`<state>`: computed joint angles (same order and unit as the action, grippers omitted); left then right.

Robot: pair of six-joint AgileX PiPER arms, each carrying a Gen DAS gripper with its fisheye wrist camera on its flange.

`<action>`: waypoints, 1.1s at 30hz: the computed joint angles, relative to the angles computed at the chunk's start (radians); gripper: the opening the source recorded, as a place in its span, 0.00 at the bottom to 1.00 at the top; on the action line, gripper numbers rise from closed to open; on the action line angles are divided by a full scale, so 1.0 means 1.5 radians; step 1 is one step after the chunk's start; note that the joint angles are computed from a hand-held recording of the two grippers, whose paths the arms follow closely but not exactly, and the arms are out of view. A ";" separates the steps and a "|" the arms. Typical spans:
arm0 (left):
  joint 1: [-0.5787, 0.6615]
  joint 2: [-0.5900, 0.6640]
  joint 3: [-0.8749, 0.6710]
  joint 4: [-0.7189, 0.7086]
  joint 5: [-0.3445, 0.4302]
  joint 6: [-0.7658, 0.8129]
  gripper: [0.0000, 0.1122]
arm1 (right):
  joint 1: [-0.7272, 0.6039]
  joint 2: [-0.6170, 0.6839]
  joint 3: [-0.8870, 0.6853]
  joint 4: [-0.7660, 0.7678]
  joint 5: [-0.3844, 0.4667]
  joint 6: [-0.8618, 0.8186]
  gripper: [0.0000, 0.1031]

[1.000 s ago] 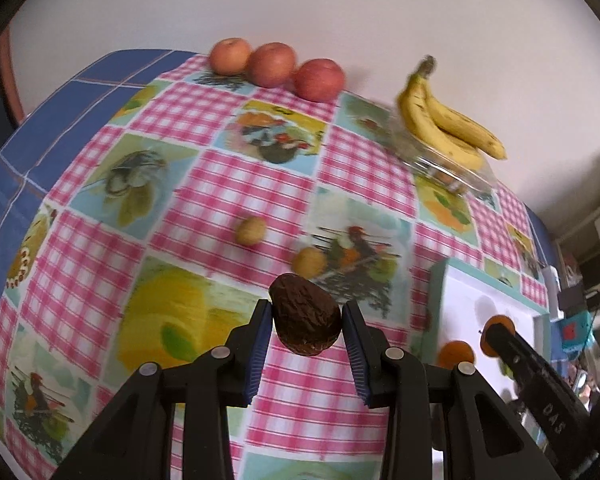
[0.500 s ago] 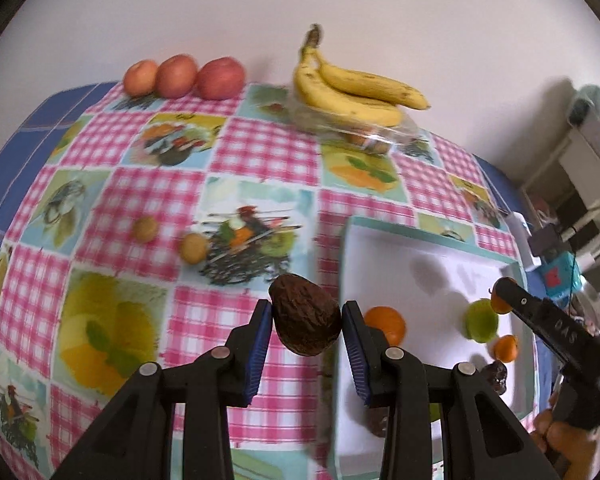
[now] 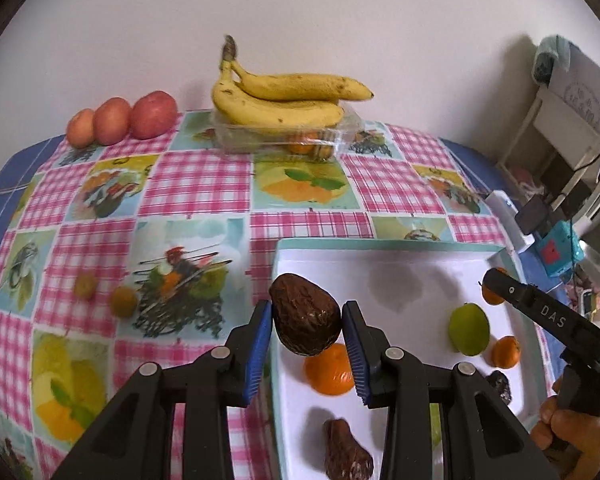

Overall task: Organize fruits
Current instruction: 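Carry the kiwi and mandarin over the white tray, then lower the kiwi and mandarin into the tray and open both tools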

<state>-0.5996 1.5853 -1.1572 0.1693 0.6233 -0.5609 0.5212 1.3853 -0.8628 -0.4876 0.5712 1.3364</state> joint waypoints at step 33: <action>0.022 0.067 -0.048 -0.068 -0.011 0.071 0.48 | -0.026 0.115 -0.033 -0.013 -0.060 -0.030 0.53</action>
<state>-0.5669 1.6856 -1.2287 0.0667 0.6061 -0.4537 0.4827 1.5581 -0.9124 -0.5072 0.4814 1.2912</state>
